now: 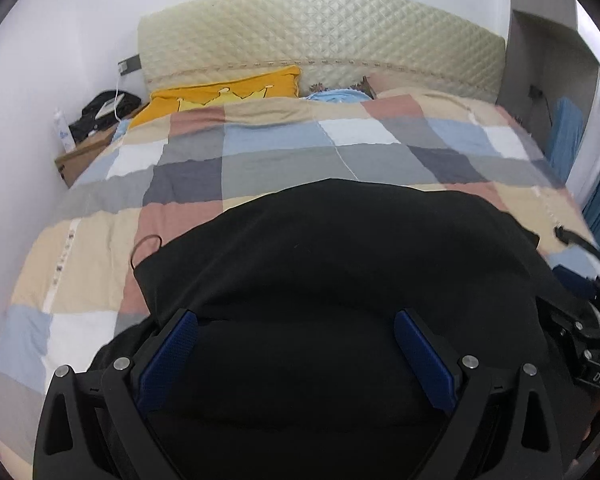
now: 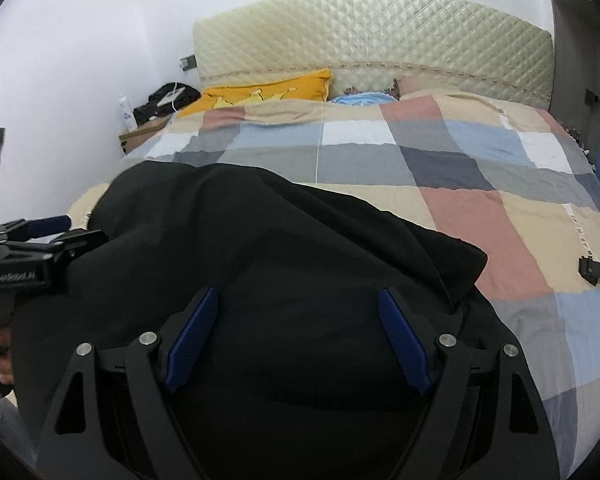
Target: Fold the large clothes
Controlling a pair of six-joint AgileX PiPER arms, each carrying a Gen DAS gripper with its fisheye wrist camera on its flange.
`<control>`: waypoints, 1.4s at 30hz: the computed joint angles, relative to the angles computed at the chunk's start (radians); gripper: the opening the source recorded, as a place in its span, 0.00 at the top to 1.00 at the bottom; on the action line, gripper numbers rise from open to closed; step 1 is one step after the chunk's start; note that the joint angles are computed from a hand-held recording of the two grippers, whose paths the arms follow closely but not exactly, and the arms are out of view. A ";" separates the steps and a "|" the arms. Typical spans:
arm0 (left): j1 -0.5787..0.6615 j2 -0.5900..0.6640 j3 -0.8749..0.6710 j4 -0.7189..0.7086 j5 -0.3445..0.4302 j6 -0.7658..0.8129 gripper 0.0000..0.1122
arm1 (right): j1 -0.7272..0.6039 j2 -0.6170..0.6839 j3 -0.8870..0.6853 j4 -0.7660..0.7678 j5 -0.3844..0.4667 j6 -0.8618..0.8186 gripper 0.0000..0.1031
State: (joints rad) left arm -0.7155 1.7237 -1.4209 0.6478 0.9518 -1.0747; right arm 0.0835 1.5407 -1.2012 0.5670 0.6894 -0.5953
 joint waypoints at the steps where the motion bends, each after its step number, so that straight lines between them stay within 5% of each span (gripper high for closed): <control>1: 0.002 0.017 -0.014 0.003 0.006 0.008 0.11 | 0.006 0.015 -0.008 -0.013 -0.004 0.011 0.20; 11: 0.039 0.079 0.004 -0.010 -0.080 -0.002 0.11 | 0.000 0.109 -0.017 0.042 -0.007 -0.017 0.18; 18: 0.027 0.007 0.093 0.020 -0.130 -0.049 0.11 | 0.041 -0.001 0.088 -0.048 -0.124 0.040 0.18; 28: -0.056 -0.198 0.283 0.198 -0.017 -0.224 0.11 | -0.101 -0.147 0.168 0.041 -0.055 -0.061 0.18; 33: 0.001 -0.236 0.347 0.127 -0.095 -0.198 0.11 | -0.129 -0.156 0.184 0.033 -0.037 -0.085 0.18; 42: -0.042 -0.223 0.379 0.178 -0.075 -0.263 0.11 | -0.106 -0.147 0.244 0.057 -0.114 -0.105 0.18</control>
State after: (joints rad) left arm -0.7578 1.5011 -1.0417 0.8255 0.8765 -1.3377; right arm -0.0222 1.3940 -0.9568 0.6243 0.5758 -0.6999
